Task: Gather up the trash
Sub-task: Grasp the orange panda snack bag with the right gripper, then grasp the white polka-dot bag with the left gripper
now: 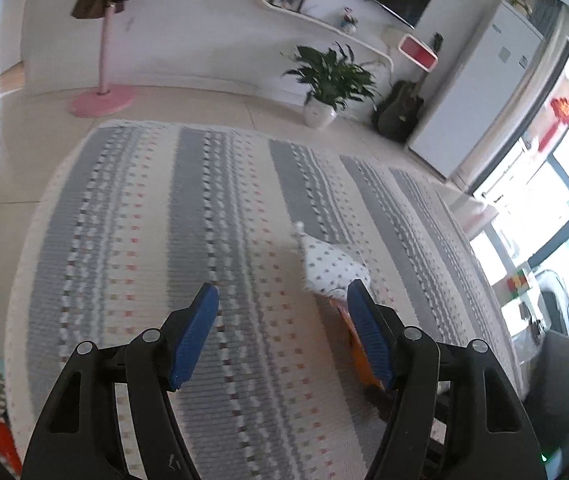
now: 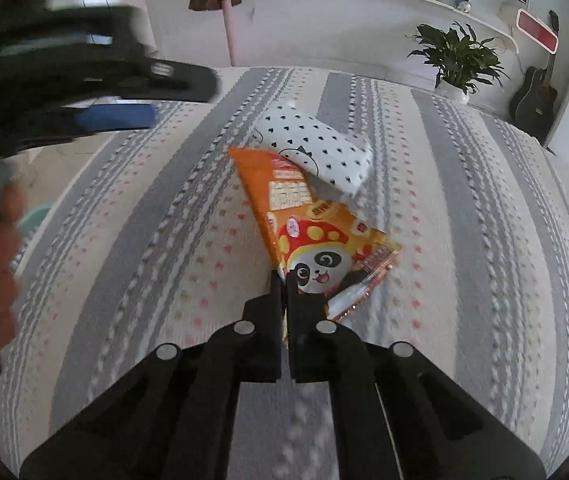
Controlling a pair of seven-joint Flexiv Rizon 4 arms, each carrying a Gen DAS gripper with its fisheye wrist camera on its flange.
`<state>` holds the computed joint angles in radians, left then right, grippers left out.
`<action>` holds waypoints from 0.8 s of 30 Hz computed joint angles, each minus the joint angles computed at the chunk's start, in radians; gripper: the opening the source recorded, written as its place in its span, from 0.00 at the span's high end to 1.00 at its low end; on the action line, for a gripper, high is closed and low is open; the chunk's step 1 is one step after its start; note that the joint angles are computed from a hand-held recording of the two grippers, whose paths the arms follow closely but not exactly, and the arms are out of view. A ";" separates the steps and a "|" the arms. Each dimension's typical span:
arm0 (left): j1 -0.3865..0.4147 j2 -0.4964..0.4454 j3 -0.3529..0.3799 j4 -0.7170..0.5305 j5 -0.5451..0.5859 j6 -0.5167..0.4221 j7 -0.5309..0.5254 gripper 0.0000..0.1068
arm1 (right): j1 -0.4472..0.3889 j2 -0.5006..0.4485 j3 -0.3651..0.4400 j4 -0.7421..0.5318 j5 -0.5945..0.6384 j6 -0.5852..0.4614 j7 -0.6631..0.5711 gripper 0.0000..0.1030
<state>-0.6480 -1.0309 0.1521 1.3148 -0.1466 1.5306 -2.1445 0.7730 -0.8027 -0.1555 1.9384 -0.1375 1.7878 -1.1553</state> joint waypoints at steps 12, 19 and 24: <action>0.021 -0.171 -0.013 -0.317 0.028 -0.253 0.017 0.34 | -0.053 0.118 0.055 0.235 0.155 0.173 -0.087 0.99; -0.026 -0.270 0.096 -0.566 0.151 -0.500 -0.078 0.75 | -0.099 0.129 0.096 0.238 0.169 0.189 -0.106 0.99; -0.026 -0.232 0.071 -0.528 0.241 -0.470 -0.096 0.95 | -0.074 0.140 0.083 0.246 0.198 0.191 -0.111 0.99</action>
<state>-0.6739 -1.2624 0.2230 0.7863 0.0949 1.0604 -2.2403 0.6987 -0.6632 -0.0725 2.1846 0.0606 1.9786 -1.2667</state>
